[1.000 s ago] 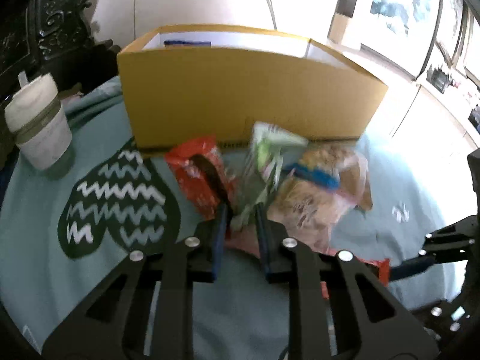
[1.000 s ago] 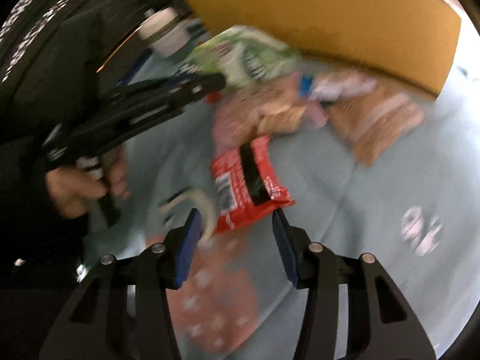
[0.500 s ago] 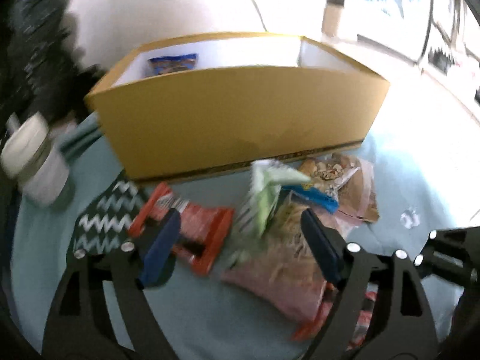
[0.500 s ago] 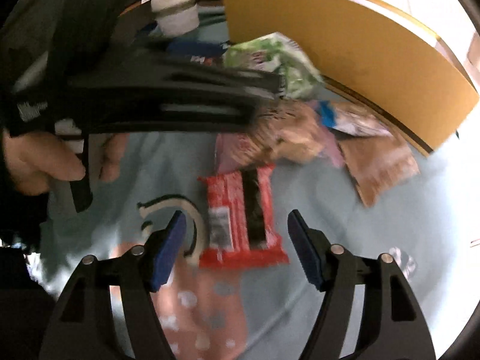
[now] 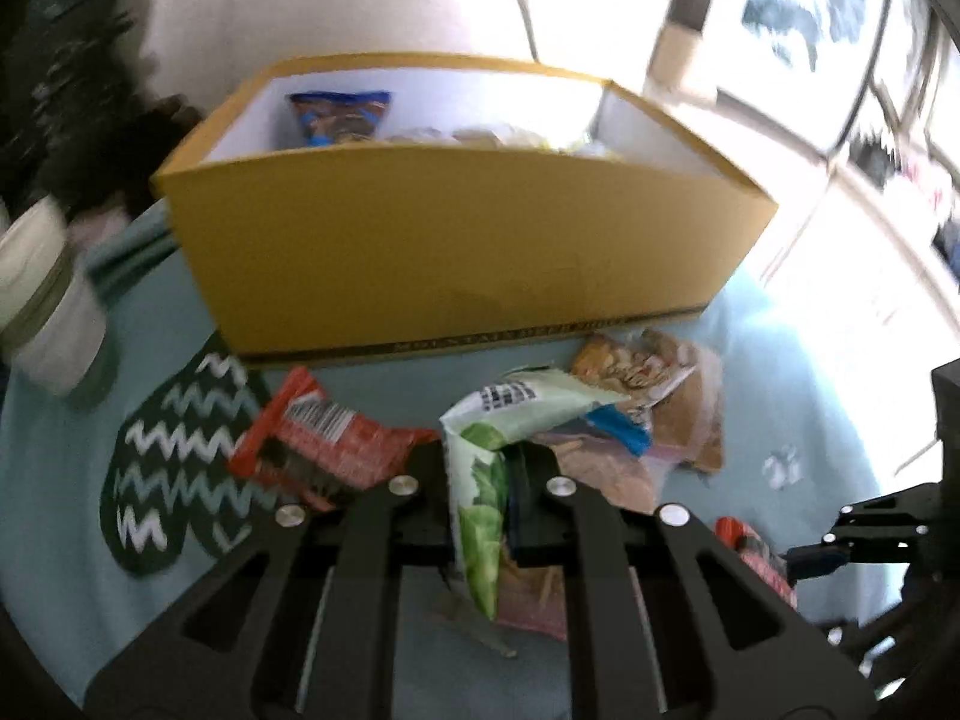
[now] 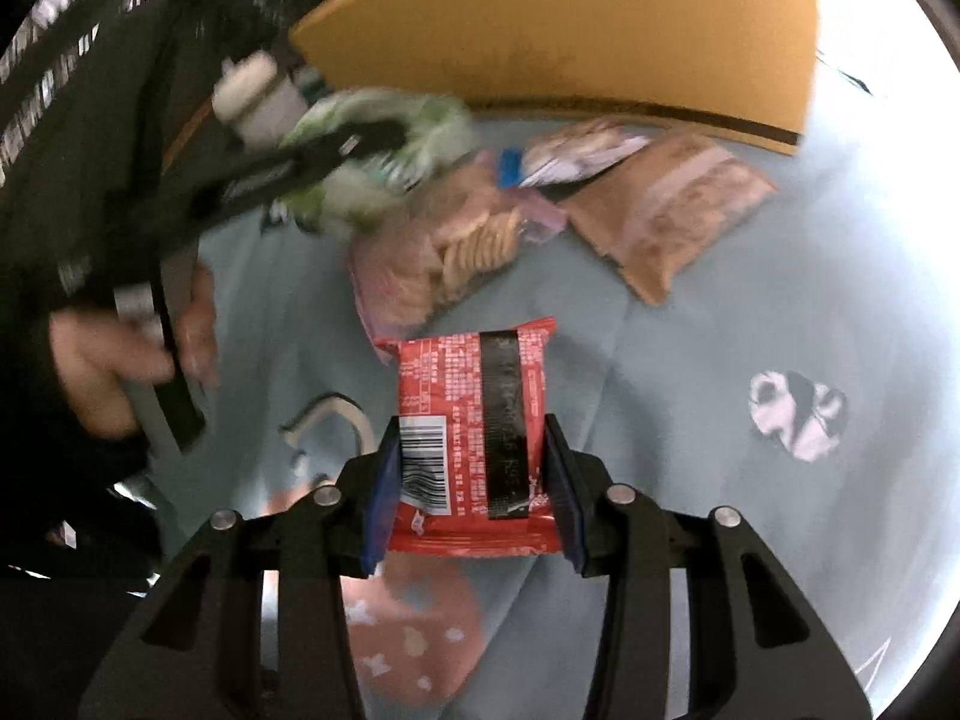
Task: Organize snacks
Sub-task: 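Carry the green-white bag and red-black pack over the yellow box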
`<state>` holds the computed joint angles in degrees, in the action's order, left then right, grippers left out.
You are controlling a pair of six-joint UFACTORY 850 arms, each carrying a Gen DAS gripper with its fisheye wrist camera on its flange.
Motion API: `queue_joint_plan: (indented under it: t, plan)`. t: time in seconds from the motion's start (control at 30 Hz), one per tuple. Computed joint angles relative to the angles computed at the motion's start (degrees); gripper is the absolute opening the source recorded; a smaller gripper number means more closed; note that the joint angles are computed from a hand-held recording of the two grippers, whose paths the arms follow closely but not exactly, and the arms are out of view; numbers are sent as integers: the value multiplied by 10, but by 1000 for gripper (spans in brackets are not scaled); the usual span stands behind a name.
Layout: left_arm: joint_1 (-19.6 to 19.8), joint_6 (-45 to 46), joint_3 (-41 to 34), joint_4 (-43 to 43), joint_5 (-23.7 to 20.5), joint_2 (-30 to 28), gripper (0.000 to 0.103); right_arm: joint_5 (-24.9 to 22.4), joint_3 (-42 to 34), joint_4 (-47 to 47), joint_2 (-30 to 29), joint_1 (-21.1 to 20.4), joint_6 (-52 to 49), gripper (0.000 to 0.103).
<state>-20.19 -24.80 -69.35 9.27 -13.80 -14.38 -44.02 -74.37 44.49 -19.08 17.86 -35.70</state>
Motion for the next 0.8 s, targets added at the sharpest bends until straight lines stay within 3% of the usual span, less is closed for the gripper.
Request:
queue_joint_plan:
  t: [0.23,0.47,0.6,0.8]
  plan:
    - [-3,-112,38,62,28,61,10,-19,23,51,52,-36,-41,44]
    - [-7,-212,32,158,44,98,10,-31,-8,91,79,-69,-69,44]
    - [-7,-210,-1,162,45,98,10,-27,-68,96,67,-77,-69,44]
    - [-1,-150,-116,129,11,47,10,-21,-232,48,-5,-72,-15,45]
